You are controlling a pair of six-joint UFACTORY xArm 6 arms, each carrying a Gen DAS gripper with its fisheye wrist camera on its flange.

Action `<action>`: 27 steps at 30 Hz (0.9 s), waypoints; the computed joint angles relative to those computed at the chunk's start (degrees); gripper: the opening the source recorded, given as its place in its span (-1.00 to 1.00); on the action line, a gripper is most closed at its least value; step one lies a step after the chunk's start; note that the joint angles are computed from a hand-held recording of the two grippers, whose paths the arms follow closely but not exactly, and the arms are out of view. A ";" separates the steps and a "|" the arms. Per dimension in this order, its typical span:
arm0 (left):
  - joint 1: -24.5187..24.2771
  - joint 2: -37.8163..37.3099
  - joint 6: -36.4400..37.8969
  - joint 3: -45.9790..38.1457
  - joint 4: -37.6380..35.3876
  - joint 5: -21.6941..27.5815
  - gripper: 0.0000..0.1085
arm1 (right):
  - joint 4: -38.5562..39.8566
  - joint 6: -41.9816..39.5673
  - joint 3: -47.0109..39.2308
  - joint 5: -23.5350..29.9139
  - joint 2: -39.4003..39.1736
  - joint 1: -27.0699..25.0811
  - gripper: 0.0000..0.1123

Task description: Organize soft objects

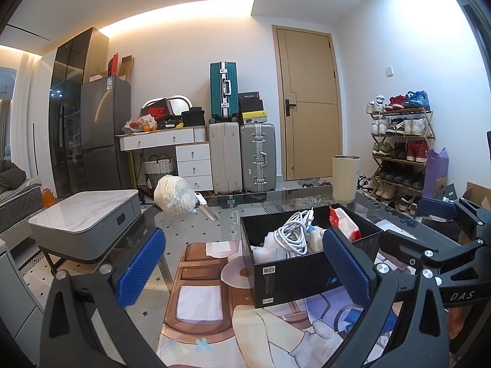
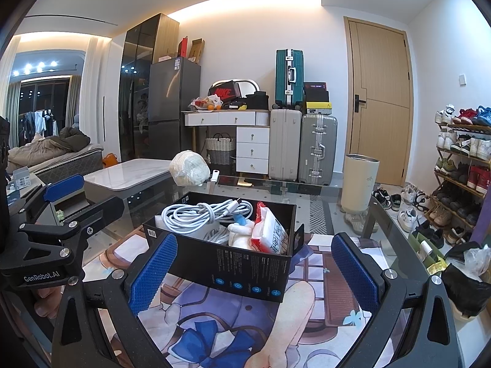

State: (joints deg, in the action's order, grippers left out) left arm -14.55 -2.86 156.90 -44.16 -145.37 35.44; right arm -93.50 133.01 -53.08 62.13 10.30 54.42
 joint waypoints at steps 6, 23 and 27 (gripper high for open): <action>0.08 -0.19 0.41 0.20 -0.18 0.07 0.90 | -0.02 0.09 0.10 0.00 -0.04 0.02 0.82; 0.04 -0.22 0.64 0.23 -0.33 0.01 0.90 | -0.03 -0.17 0.09 -0.20 -0.15 -0.11 0.82; -0.12 -0.11 1.12 0.14 -0.82 -0.26 0.90 | 0.01 -0.27 0.05 -0.24 -0.19 -0.16 0.82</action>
